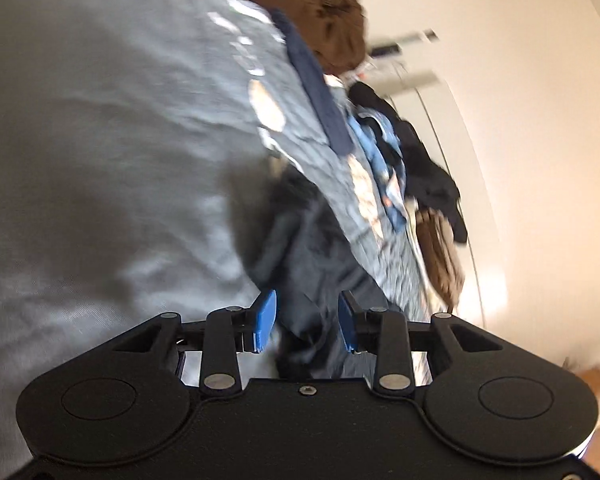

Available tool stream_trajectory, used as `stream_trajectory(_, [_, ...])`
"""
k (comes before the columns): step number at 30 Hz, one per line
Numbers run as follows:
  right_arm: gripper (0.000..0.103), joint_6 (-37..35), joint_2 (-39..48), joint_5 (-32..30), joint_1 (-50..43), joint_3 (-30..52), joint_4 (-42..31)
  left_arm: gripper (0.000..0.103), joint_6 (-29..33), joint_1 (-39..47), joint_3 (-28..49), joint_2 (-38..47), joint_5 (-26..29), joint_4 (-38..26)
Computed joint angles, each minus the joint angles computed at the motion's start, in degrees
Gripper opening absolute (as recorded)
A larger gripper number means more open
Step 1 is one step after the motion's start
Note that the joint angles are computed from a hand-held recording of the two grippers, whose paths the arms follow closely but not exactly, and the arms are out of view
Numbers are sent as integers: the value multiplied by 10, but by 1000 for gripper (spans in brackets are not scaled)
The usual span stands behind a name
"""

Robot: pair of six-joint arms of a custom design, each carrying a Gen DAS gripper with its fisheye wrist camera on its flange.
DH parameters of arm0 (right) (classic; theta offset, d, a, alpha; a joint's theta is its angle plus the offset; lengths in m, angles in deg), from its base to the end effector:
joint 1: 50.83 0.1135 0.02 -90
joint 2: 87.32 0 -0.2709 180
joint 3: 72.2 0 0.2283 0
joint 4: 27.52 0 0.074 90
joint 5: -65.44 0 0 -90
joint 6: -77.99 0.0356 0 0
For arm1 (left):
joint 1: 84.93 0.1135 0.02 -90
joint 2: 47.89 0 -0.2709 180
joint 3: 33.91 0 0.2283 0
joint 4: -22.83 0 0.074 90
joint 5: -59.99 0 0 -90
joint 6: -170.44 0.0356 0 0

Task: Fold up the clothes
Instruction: 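Lower the left gripper toward the shirt hem, then grasp the black shirt's side edge with the left gripper and fold it inward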

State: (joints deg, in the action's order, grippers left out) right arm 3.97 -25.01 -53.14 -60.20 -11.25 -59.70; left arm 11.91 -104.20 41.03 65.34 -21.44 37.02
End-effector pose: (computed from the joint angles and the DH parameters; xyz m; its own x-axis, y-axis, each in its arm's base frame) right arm 0.2101 -0.0174 0.2898 -0.5930 0.3429 -0.7285 -0.0907 0.8706 0.4836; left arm 0.3812 -0.1389 0.1764 -0.5643 -0.7776 -0.2775 -0.1923 0.4506 -0.8718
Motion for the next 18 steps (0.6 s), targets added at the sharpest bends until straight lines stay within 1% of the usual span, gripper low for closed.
stream_trajectory(2, [85,2,0,4,5,0,-1,34,-20,10,1,14,10,9])
stream_trajectory(4, [85,1,0,4,9,0,-2,36,-28,15,2,22,17,15])
stream_trajectory(8, [86,2,0,9,19,-2,-2,37,-28,22,16,39,19,14])
stream_trajectory(12, [86,-2,2,16,26,-3,-5,37,-23,24,47,60,15,3])
stream_trajectory(15, [86,-4,6,18,26,-4,-5,37,-15,19,59,68,0,-3])
stream_trajectory(17, [86,-3,7,19,25,-6,-4,33,-6,14,66,71,-14,-9])
stream_trajectory(18, [86,-2,8,19,25,-7,-4,25,5,11,74,68,-27,-30])
